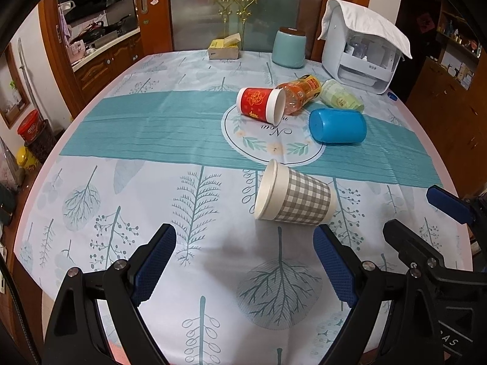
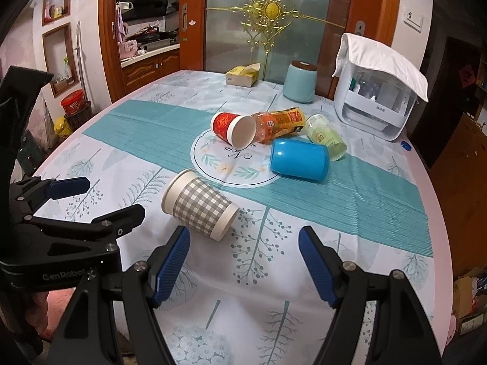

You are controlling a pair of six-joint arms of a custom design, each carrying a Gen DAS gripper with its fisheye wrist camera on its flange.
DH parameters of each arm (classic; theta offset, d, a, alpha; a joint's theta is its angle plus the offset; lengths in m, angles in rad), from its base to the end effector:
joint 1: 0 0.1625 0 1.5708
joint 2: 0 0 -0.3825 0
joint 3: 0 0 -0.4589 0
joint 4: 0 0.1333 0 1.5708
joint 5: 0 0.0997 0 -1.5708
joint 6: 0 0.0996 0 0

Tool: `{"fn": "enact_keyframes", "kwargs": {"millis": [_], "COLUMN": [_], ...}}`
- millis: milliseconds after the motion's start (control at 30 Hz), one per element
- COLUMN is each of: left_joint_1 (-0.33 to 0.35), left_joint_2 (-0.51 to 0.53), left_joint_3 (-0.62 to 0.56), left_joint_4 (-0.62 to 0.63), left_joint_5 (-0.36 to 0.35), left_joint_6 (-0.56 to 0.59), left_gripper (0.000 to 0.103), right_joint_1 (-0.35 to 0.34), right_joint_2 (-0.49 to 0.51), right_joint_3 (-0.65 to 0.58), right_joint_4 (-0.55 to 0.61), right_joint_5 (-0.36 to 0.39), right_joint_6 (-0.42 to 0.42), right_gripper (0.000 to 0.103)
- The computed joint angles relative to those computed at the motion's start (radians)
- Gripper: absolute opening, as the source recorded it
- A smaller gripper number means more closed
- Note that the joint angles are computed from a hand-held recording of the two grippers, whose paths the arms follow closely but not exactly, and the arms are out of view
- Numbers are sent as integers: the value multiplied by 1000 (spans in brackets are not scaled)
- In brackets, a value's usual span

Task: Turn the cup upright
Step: 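Move the right gripper toward the gray plaid paper cup lying sideways, then close the right gripper around the body of the plaid cup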

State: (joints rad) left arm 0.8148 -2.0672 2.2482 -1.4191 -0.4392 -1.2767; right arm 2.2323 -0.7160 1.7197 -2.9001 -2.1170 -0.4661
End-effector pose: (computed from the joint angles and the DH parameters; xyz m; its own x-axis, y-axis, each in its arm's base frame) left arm -0.0773 -0.4077 0.3436 -0.6515 -0.5113 -0.5605 0.0859 0.6844 -0.7241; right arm 0.4678 -0.4681 -0.0222 -0.4320 -0.6878 0.5834 -0.8688 0.4909 -0.0646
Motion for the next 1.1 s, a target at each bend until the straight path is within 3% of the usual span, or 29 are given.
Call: {"fn": "enact_keyframes", "kwargs": {"millis": [400, 633, 867, 967, 1100], "left_joint_1": [74, 146, 211, 228, 232], "left_joint_2": [4, -10, -30, -28, -25], "left_joint_3": [13, 22, 28, 28, 27], "left_joint_4": [-98, -170, -223, -239, -249], "left_joint_5": [-14, -46, -82, -88, -86], "left_joint_6": [72, 117, 145, 155, 163], "left_gripper": [91, 91, 91, 91, 91], "right_joint_1": [-14, -37, -47, -45, -34], "right_joint_2": [58, 107, 166, 184, 215], "right_joint_3": [-63, -138, -214, -233, -245], "right_joint_4": [58, 149, 224, 261, 229], "right_joint_5": [9, 67, 82, 89, 72], "right_joint_6": [-23, -83, -204, -295, -418], "right_gripper": [75, 74, 74, 74, 74]}}
